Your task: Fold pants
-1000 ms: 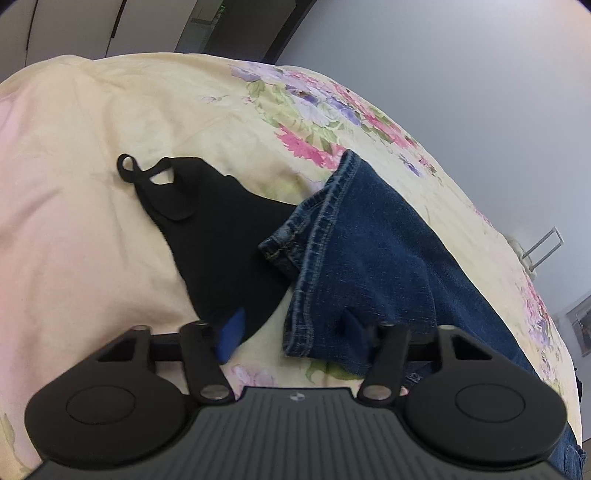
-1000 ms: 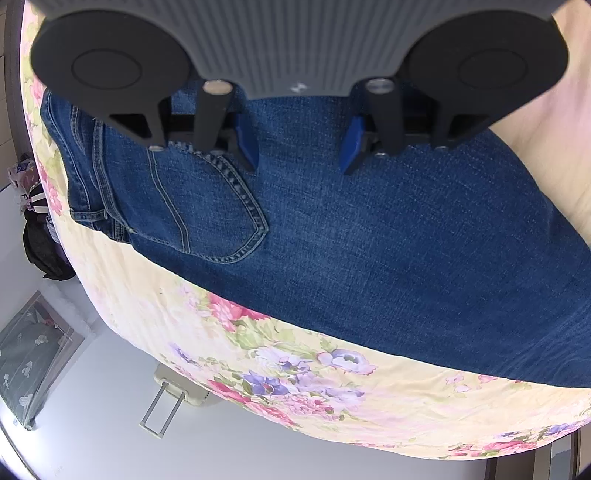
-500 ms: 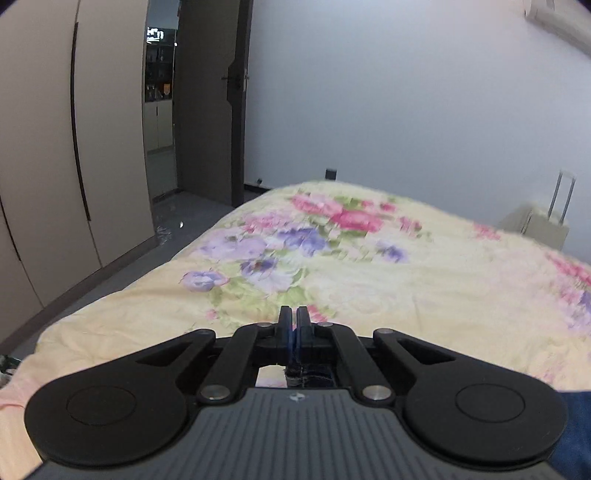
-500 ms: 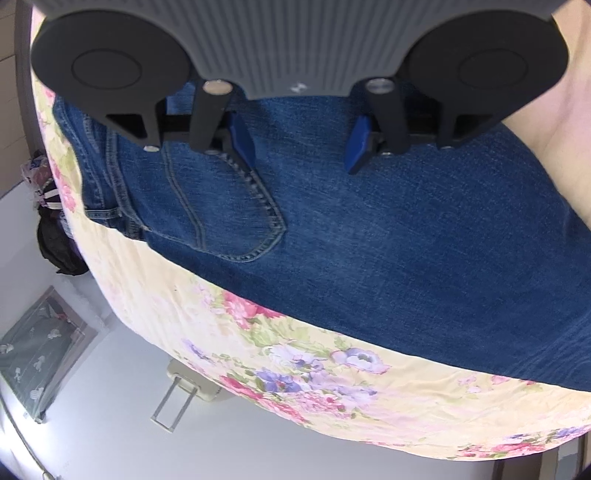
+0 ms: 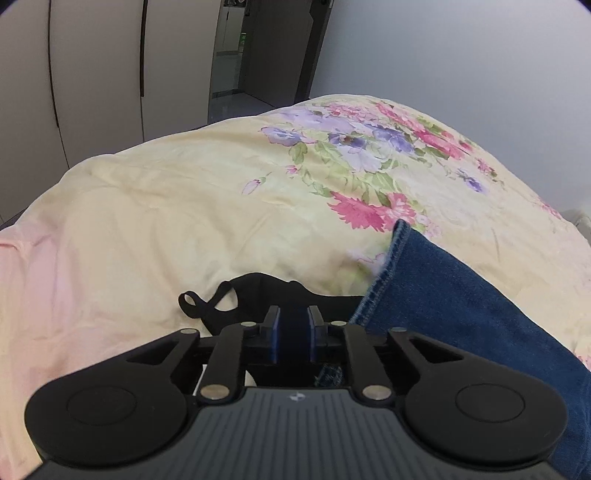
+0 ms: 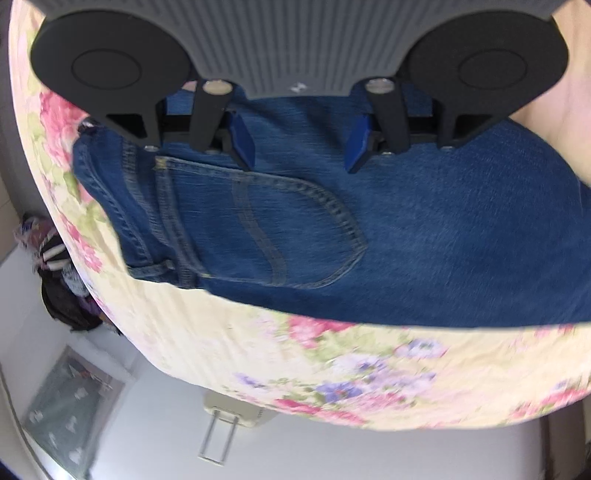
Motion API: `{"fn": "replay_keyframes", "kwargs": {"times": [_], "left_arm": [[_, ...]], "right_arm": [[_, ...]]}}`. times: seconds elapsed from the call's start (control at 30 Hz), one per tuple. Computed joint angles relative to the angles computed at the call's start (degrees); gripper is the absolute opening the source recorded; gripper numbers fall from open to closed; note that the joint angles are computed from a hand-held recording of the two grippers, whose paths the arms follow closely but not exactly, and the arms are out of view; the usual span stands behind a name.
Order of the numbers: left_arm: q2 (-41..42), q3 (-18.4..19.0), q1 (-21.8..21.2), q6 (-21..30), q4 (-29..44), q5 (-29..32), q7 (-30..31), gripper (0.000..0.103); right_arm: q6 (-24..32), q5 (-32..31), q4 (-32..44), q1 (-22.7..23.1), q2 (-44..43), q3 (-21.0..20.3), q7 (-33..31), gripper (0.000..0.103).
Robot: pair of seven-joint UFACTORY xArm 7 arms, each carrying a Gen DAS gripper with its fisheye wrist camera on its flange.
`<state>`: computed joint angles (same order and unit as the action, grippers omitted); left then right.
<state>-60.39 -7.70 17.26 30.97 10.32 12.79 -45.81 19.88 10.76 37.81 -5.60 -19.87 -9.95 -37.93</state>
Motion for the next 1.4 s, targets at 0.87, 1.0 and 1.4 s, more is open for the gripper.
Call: {"fn": "replay_keyframes", "kwargs": {"times": [0.87,1.0,1.4], "left_arm": [[39.9,-20.3,-5.8,6.7,29.7,18.2,-28.1,0.029],[43.8,-19.5,-7.5,9.0,32.3,21.6,-31.0,0.029],[49.9,-15.1,-15.1,11.1,35.8,31.2,-34.9,0.029]], "right_arm": [[43.0,30.2,82.7,-24.5,63.6,4.4,-5.9,0.038],[45.0,29.7,82.0,-28.4,63.2,9.7,-8.6,0.007],[11.6,20.4,64.9,-20.2,53.5,8.0,-7.5,0.0]]}}
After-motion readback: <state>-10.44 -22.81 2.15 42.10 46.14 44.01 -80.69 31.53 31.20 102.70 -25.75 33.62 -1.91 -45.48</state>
